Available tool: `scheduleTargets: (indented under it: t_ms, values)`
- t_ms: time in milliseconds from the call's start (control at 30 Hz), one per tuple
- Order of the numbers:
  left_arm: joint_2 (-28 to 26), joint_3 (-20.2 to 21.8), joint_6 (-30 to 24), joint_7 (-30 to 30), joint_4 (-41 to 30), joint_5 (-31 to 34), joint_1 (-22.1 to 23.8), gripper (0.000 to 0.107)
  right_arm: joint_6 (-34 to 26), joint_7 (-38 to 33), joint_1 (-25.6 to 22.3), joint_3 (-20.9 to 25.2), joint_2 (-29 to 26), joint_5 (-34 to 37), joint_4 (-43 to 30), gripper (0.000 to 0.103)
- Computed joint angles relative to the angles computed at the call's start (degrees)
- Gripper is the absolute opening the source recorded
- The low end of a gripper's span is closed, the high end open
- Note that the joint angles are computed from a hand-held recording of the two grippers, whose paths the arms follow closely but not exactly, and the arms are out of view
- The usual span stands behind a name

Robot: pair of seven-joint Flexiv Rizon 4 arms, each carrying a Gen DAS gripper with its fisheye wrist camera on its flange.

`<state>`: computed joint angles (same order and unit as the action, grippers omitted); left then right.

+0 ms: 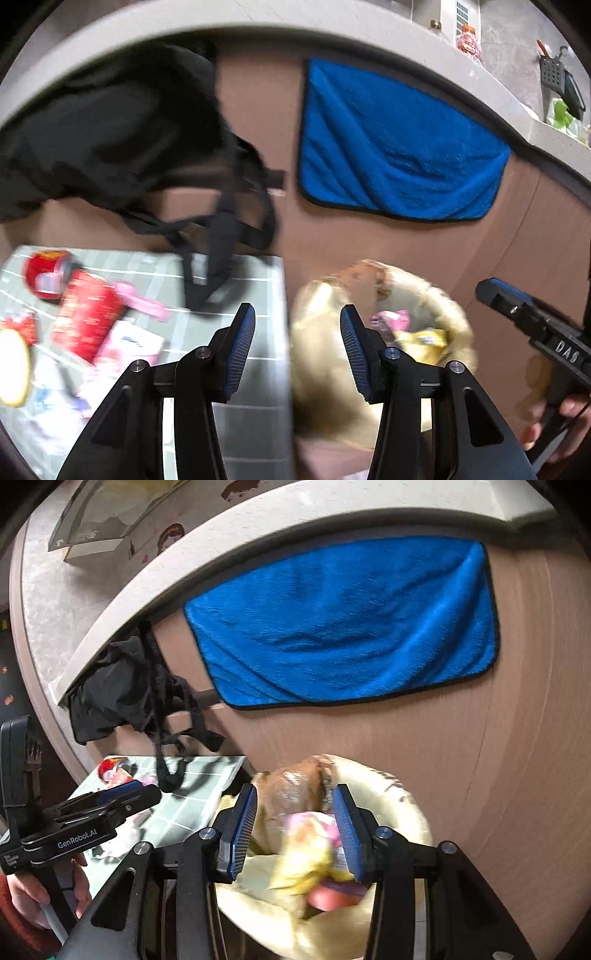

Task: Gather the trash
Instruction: 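Move both open tools back over the remaining trash on the table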

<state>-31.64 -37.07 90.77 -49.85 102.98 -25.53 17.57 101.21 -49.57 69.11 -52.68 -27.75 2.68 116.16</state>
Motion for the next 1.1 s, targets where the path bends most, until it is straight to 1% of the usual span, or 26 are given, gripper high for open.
scheduleTargets:
  t_ms: [67,133,167,333,367,500,567,667,767,833,900,967,1100]
  values:
    - [1.41,0.92,3.75,0.00,1.82,1.32,0.69,0.049,-0.44,-0.04,0.69,-0.14,-0.32,-0.57,-1.07,0.041]
    - [2.47,0.65,6.20,-1.08,3.47,3.06,2.44,0.049,-0.85,-0.16,1.16,0.03,-0.69,-1.41,-2.21,0.041]
    - [3.02,-0.14,7.06,-1.67,4.38,3.78,4.00,0.049,-1.33,-0.27,1.08,0.61,-0.88,-2.13,-3.16,0.041]
    - [4.23,-8.85,8.76,-3.95,8.67,7.81,16.22,0.049,-3.54,0.37,1.15,2.50,-2.52,-6.30,-7.47,0.041]
    - [4.22,-9.90,8.99,-4.45,9.08,8.69,17.85,0.049,-3.87,0.82,1.17,2.88,-2.91,-7.09,-8.26,0.041]
    - [3.63,-16.40,9.08,-6.58,11.07,12.09,27.98,0.049,-6.56,2.58,-0.33,6.51,-4.19,-11.55,-13.10,0.041]
    - [3.28,-18.61,8.97,-7.90,11.77,13.53,32.03,0.049,-8.20,3.29,-1.70,8.84,-4.73,-13.94,-15.88,0.041]
    - [2.12,-21.93,8.15,-10.04,12.52,15.28,38.70,0.049,-10.60,3.83,-4.88,13.75,-5.59,-17.11,-20.49,0.041]
    - [0.81,-22.81,7.30,-12.47,12.37,16.40,43.37,0.049,-13.46,3.65,-9.04,19.87,-6.89,-19.64,-25.60,0.041]
    - [-1.26,-23.73,5.23,-13.37,11.43,17.15,46.34,0.049,-14.76,3.23,-11.44,23.57,-7.78,-21.06,-28.28,0.041]
    - [-4.53,-25.12,1.92,-12.85,9.70,17.34,48.84,0.049,-16.00,2.63,-13.58,27.14,-8.80,-22.44,-30.75,0.041]
    - [-7.02,-25.48,-1.44,-11.36,8.01,16.18,50.07,0.049,-16.77,2.16,-15.50,30.23,-9.65,-23.65,-32.54,0.041]
    - [-9.55,-25.16,-3.94,-7.89,6.50,13.12,50.05,0.050,-18.27,1.88,-18.43,34.45,-11.10,-26.33,-34.85,0.041]
